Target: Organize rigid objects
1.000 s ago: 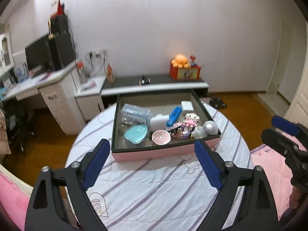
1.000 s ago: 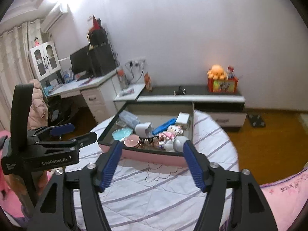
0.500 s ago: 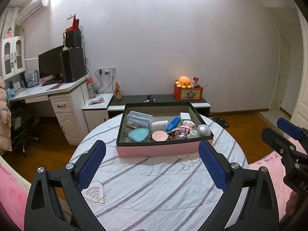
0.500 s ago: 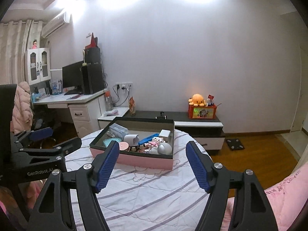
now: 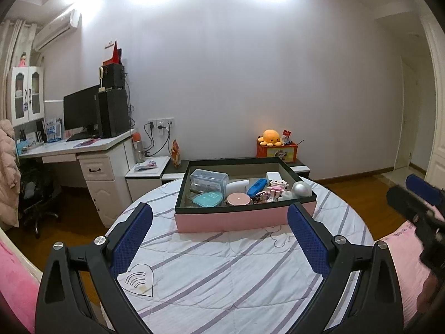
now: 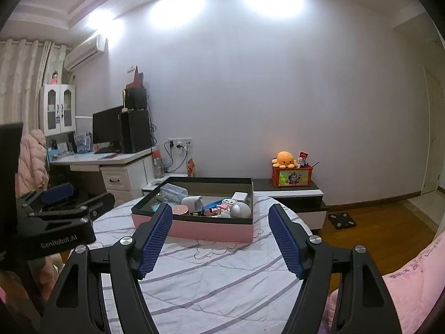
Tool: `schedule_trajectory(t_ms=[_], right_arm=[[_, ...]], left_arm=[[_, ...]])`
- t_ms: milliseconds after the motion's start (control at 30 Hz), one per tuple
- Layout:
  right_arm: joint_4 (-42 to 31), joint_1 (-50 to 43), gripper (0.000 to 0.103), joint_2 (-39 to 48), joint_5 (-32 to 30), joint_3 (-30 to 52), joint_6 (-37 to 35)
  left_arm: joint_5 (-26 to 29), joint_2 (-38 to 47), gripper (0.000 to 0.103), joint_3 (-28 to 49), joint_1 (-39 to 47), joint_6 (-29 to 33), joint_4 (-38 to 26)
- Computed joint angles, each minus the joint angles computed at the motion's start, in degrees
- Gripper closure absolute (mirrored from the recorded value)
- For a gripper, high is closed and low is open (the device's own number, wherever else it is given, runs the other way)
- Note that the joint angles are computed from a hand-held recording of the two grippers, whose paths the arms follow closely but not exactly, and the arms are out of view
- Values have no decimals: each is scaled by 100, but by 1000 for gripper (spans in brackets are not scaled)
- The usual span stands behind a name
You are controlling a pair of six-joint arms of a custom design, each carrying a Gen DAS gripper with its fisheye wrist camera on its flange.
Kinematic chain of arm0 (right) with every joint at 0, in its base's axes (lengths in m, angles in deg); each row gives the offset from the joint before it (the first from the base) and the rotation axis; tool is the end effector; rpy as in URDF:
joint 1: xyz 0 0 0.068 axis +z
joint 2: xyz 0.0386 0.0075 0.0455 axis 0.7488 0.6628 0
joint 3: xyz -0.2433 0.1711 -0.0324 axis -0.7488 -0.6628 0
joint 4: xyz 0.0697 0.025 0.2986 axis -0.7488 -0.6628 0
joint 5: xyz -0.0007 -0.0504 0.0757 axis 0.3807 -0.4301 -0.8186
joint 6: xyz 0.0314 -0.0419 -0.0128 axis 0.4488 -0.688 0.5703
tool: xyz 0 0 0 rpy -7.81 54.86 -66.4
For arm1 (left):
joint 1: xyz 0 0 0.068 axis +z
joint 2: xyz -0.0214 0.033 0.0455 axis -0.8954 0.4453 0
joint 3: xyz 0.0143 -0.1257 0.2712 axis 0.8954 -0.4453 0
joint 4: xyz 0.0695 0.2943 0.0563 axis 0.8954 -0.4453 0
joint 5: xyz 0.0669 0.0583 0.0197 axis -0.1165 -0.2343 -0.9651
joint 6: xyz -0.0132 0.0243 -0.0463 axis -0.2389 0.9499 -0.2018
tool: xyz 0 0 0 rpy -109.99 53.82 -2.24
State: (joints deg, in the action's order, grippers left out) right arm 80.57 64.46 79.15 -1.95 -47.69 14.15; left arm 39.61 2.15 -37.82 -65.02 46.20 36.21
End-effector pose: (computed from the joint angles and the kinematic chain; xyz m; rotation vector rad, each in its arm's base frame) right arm 0.2543 0.0695 0.1694 -0.1241 1.7647 0.1752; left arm 0.2894 -0.0075 0.2069 0.0563 1.9003 0.0044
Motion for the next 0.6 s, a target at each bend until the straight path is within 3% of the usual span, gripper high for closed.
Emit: schedule_trajectory(t_ms=[267,600], right_arm=[[603,-33,29,48,46,-242,-6],[530,44,29,-146,153,-337,-71]], left_arm=[[30,-78,4,-328,-65,4,702],[20,-306,4,-448,-78,-35,728]])
